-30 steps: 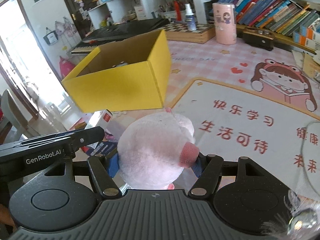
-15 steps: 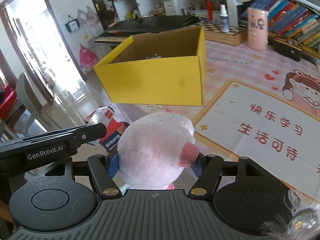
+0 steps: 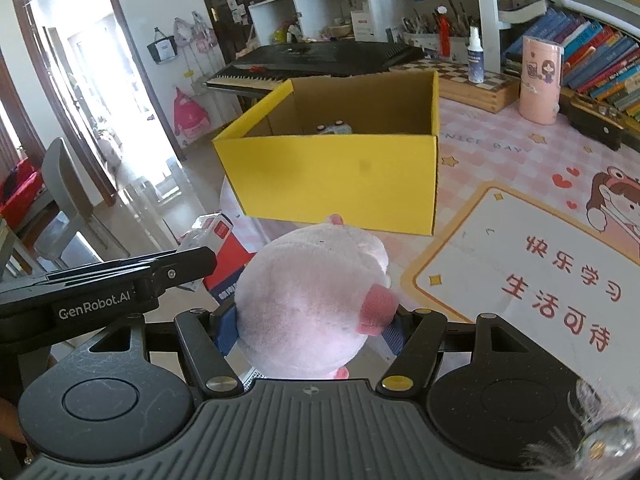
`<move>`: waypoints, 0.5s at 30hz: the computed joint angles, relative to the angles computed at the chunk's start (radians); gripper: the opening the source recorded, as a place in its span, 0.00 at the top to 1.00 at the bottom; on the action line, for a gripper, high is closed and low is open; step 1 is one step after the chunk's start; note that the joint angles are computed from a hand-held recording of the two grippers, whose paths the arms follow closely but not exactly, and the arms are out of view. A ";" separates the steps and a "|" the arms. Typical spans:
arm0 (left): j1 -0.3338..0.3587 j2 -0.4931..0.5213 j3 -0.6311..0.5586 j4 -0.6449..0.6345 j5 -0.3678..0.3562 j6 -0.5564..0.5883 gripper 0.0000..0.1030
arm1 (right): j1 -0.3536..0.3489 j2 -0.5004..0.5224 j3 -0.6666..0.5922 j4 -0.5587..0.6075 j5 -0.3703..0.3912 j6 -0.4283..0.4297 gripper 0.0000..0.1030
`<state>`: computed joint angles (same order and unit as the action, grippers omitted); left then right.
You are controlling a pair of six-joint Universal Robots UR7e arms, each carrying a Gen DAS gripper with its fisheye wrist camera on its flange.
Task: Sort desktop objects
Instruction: 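Carry the white card in the left gripper to the box while the right gripper carries the plush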
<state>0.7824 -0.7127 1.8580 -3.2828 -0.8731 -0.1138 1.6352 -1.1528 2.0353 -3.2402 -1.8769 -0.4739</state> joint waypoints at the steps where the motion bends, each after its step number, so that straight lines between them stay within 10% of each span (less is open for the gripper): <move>1: 0.001 -0.001 0.001 -0.004 0.000 0.003 0.73 | 0.003 0.004 -0.002 -0.004 -0.001 -0.002 0.36; 15: 0.016 0.008 -0.043 -0.072 -0.029 0.115 0.73 | 0.034 0.051 -0.043 -0.112 -0.002 -0.036 0.36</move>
